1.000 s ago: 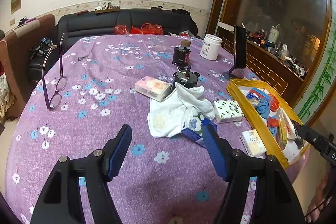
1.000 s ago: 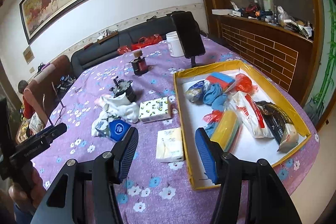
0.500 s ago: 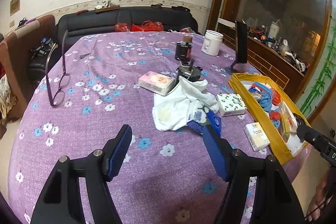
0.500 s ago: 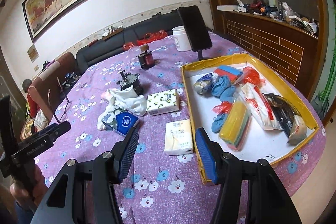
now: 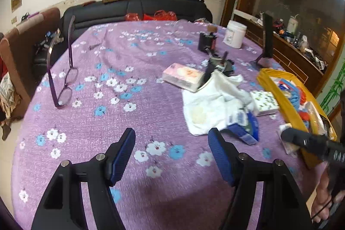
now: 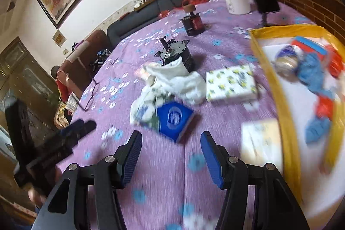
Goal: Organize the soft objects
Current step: 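Move both tools back toward the remaining items on the table, then grasp the blue Vinda tissue box with the right tool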
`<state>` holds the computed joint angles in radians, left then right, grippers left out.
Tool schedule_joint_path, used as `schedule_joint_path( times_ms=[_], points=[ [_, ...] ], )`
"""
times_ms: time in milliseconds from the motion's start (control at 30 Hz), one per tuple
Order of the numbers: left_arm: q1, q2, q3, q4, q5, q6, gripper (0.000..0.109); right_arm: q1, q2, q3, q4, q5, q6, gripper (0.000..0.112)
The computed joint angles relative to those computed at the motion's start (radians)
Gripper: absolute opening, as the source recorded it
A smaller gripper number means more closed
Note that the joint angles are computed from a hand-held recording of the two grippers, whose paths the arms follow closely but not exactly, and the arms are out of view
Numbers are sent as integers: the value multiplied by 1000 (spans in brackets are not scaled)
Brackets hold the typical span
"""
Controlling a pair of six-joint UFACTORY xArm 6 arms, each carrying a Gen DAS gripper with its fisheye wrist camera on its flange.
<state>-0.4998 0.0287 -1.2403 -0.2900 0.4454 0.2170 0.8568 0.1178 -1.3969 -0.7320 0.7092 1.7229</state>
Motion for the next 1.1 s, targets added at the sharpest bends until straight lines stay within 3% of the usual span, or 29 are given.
schedule_joint_path(
  times_ms=[167,300,400,533,600,733,767,833,900,967,1033,1100],
  points=[
    [13,64,-53,-58,46,54,69,-100,109,-94,116,-73,-144,65],
    [19,89,-80,-118,73,105,69,-142,146,-101,145,-148,-162,70],
    [23,102,-95,-147,92,124,69,-140,144,-78,186,-228,-201,74],
    [20,103,-94,-165,87,138,69,-88,161,-110,249,-227,-329,75],
    [22,103,-91,-155,85,122,69,-58,181,-151,252,-175,-386,75],
    [35,119,-108,-145,109,79,69,0,288,-356,148,123,-459,75],
    [39,120,-110,-148,109,72,69,4,309,-391,145,160,-474,75],
    [44,122,-111,-156,112,67,69,9,341,-434,146,174,-512,75],
    [46,120,-108,-169,118,78,69,16,364,-467,121,212,-520,57],
    [45,117,-105,-171,116,84,69,25,363,-461,82,221,-495,56],
    [42,116,-105,-173,120,94,69,26,277,-333,-17,144,-338,56],
    [38,117,-105,-172,120,99,69,29,226,-262,-96,139,-200,56]
  ],
)
